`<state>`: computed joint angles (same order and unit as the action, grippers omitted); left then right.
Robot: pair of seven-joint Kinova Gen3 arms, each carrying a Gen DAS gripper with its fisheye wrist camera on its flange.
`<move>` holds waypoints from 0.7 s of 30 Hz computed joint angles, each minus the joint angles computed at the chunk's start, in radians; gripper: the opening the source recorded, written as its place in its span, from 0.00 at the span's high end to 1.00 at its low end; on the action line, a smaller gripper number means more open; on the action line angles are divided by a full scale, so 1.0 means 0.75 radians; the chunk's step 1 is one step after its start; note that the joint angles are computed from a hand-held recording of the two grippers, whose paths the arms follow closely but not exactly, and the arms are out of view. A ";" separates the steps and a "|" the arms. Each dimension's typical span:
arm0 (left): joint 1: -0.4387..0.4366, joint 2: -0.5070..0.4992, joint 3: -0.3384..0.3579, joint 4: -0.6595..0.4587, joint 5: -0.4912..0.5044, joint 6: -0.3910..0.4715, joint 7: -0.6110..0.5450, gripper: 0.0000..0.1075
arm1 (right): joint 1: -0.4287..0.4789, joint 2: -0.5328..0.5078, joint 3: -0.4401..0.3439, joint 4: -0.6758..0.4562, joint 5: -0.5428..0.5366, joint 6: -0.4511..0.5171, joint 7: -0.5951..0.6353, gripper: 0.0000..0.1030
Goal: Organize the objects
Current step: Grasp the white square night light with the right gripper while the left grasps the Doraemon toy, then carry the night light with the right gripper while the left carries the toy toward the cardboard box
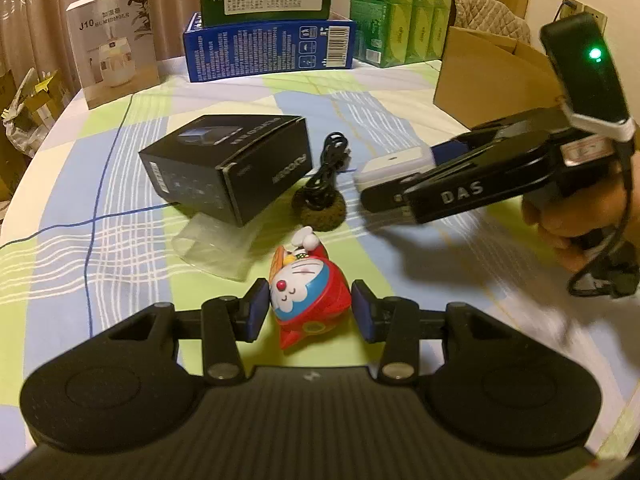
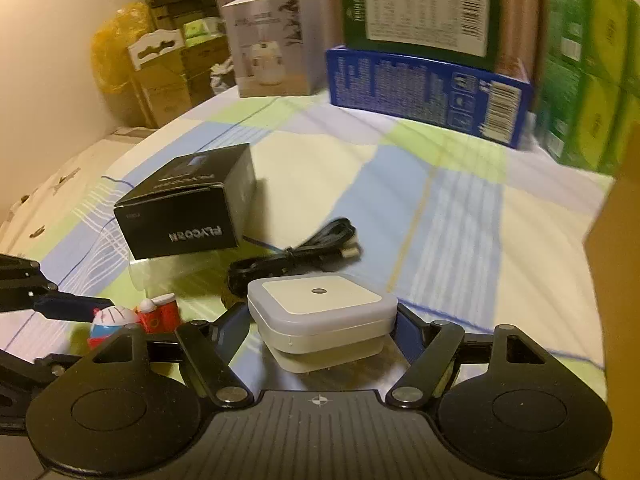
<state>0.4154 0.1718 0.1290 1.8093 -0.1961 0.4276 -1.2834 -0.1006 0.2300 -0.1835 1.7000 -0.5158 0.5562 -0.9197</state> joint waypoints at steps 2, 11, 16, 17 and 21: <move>0.007 0.004 0.007 -0.007 0.002 0.006 -0.003 0.64 | -0.023 -0.040 0.032 0.015 0.052 0.026 -0.073 0.30; 0.122 -0.010 0.023 -0.006 -0.094 0.048 0.084 0.64 | -0.079 -0.304 0.137 0.178 0.258 0.130 -0.407 0.30; 0.207 -0.021 0.027 0.013 -0.206 0.062 0.207 0.64 | -0.082 -0.391 0.179 0.247 0.268 0.182 -0.473 0.30; 0.217 -0.020 0.027 0.013 -0.225 0.062 0.232 0.64 | -0.083 -0.400 0.184 0.254 0.268 0.188 -0.471 0.30; 0.210 -0.014 0.034 0.015 -0.229 0.046 0.266 0.64 | -0.093 -0.405 0.183 0.267 0.329 0.191 -0.460 0.29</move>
<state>0.5725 0.1610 0.1548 1.8203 -0.3676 0.4623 -1.0841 -0.1706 -0.0741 -0.0466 1.9005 -0.2689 0.6994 -1.2644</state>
